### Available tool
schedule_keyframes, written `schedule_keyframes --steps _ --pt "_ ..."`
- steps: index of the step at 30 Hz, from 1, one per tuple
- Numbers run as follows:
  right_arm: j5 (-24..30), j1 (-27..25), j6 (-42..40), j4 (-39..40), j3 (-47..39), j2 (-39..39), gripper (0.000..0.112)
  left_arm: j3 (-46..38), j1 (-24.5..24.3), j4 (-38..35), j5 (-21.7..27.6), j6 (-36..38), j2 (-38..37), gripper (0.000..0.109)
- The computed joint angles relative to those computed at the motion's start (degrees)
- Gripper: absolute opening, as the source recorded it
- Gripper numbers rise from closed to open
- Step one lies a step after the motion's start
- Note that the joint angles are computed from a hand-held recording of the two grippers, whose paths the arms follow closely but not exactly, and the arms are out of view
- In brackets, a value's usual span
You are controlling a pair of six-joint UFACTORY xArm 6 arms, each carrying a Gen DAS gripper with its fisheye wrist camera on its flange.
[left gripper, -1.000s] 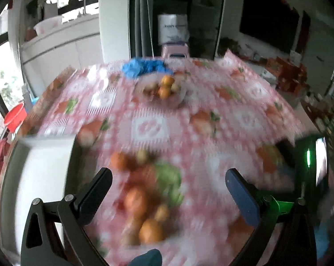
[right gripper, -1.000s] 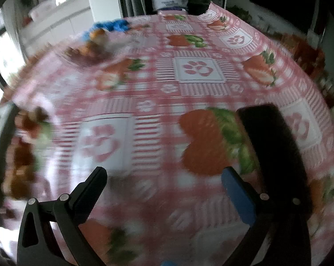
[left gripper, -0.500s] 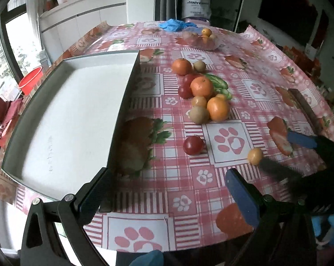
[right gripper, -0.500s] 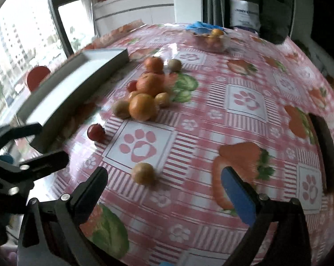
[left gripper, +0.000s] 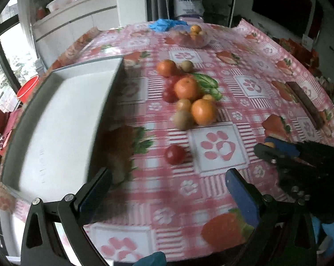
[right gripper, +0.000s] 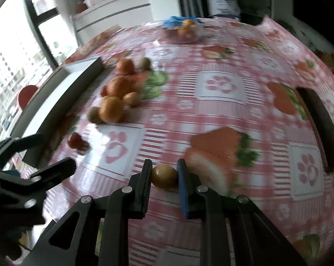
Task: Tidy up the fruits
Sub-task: 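Grasp a small yellow fruit with the right tool while the left tool grasps a red cherry tomato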
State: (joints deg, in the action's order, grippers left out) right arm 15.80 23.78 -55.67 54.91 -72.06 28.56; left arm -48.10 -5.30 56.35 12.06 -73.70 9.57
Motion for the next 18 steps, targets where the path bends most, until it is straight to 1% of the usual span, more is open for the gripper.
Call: schedule_keyframes --steps 3,5,6,7,8,9,11,12,13,15,16,17,18 --pt "0.3 -0.9 -2.2 2.3 0.8 -0.7 0.025 -3.8 -1.1 0.8 1.9 -0.6 3.9 0.103" --pt "0.6 -1.1 -3.6 3.8 1.0 -1.0 0.025 -5.5 -1.3 -0.4 3.1 0.4 6.0 0.103" --pt "0.7 -1.2 -4.6 4.9 1.2 -1.2 0.025 -6.0 -1.3 -2.4 3.5 2.1 7.0 0.103" --pt "1.0 -1.2 -5.2 5.6 1.2 -1.2 0.025 -5.9 -0.9 -4.1 2.6 3.2 7.5 0.103" --pt "1.2 -1.3 -5.6 6.1 1.2 -1.2 0.025 -5.5 -0.2 -4.4 0.7 2.7 7.6 0.103" --pt "1.4 -1.3 -5.9 6.4 1.2 -1.3 0.025 -5.5 -0.1 -2.8 0.4 1.9 7.6 0.103" --pt "1.8 -1.4 -6.6 7.3 1.2 -1.5 0.025 -5.5 0.4 3.1 -0.7 -2.1 7.9 0.103" --pt "1.7 -1.4 -6.9 7.6 1.2 -1.5 0.025 -5.4 0.6 3.8 -1.3 -2.4 7.9 0.103" --pt "1.8 -1.4 -7.0 7.6 1.2 -1.5 0.025 -5.3 0.6 2.1 -1.3 -0.9 7.9 0.103" --pt "1.9 -1.5 -5.1 5.0 1.1 -1.1 0.025 -5.4 0.1 -5.6 -0.7 5.9 8.0 0.103" --pt "1.7 -1.4 -4.8 3.6 1.2 -1.2 0.025 -5.4 0.0 -6.8 -0.6 6.9 7.9 0.102" --pt "1.0 -1.0 -4.4 1.9 1.3 -1.2 0.027 -5.2 0.1 -5.5 -1.0 5.7 7.8 0.101" --pt "0.2 -0.6 -4.6 1.1 1.4 -1.1 0.029 -4.9 0.1 -4.3 -1.2 4.6 7.5 0.097"
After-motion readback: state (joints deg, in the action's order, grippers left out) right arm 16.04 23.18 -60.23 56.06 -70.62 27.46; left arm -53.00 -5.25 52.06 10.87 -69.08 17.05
